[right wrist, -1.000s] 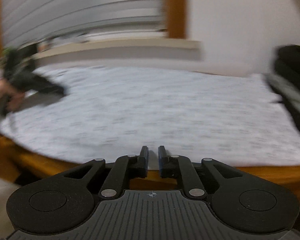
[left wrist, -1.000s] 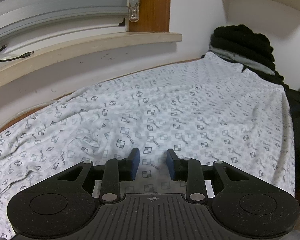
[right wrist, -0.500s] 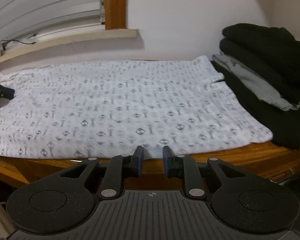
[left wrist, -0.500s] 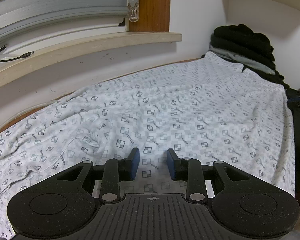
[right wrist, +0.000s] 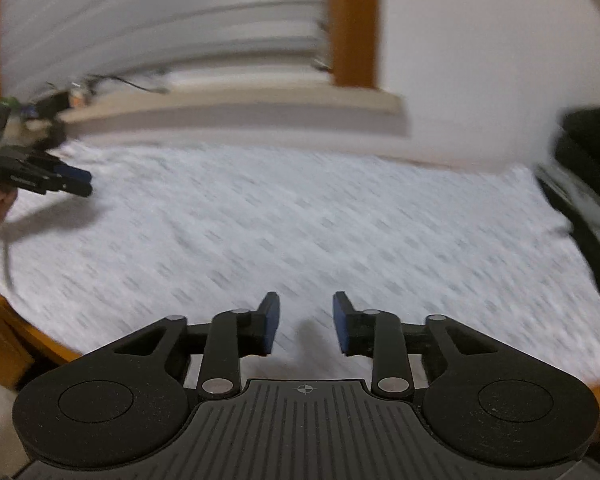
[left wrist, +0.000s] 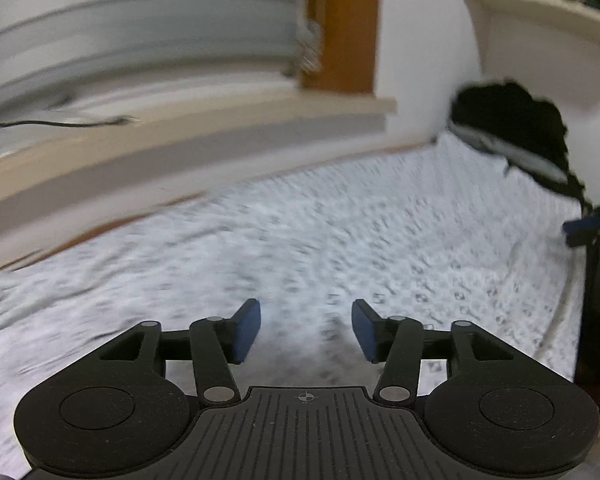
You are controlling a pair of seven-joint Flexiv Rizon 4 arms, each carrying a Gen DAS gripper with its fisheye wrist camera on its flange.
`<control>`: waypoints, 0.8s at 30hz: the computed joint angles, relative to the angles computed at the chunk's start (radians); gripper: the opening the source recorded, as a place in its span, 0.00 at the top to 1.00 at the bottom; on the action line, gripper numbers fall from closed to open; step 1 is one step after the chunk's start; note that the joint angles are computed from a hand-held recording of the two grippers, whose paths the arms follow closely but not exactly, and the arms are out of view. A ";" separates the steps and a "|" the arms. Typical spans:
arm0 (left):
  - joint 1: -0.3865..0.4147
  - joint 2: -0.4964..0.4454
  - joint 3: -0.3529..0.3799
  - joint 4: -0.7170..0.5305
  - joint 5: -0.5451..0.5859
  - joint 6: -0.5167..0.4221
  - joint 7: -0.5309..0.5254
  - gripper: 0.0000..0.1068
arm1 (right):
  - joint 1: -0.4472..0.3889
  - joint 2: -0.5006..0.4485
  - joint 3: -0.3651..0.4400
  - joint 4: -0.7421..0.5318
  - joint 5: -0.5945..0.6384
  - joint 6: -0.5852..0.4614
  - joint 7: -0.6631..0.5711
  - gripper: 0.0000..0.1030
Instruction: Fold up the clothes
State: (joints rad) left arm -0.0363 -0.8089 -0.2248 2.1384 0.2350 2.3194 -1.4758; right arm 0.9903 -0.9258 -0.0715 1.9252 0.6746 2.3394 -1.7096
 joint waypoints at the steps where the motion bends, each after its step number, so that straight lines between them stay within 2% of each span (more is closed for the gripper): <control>1: 0.006 0.020 0.019 0.042 -0.005 0.039 -0.009 0.46 | -0.005 -0.002 0.007 -0.018 -0.033 -0.002 -0.001 0.68; 6: 0.065 0.105 0.120 0.240 -0.012 0.174 -0.030 0.48 | -0.015 -0.037 0.034 -0.163 -0.253 -0.091 0.003 0.68; 10: 0.146 0.119 0.187 0.345 -0.008 0.215 -0.029 0.62 | -0.016 -0.093 0.052 -0.319 -0.458 -0.194 0.026 0.67; 12: 0.218 0.101 0.188 0.356 0.034 0.224 -0.044 0.70 | -0.024 -0.130 0.073 -0.408 -0.580 -0.256 0.045 0.67; 15: 0.327 0.064 0.181 0.357 0.109 0.238 -0.070 0.74 | -0.039 -0.196 0.121 -0.550 -0.757 -0.360 0.079 0.67; 18: 0.383 0.044 0.169 0.355 0.156 0.243 -0.081 0.74 | -0.094 -0.273 0.241 -0.685 -0.948 -0.461 0.110 0.67; 21: 0.395 0.039 0.164 0.354 0.167 0.254 -0.083 0.74 | -0.151 -0.358 0.403 -0.807 -1.133 -0.566 0.107 0.67; 24: 0.402 0.038 0.164 0.352 0.176 0.247 -0.076 0.74 | -0.170 -0.424 0.533 -0.890 -1.241 -0.649 0.054 0.60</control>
State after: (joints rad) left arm 0.3658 -0.7713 -0.0612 2.4902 0.4113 2.5660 -1.5516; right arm 0.8201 -1.3503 0.4616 1.0355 -0.5666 1.6903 -1.6558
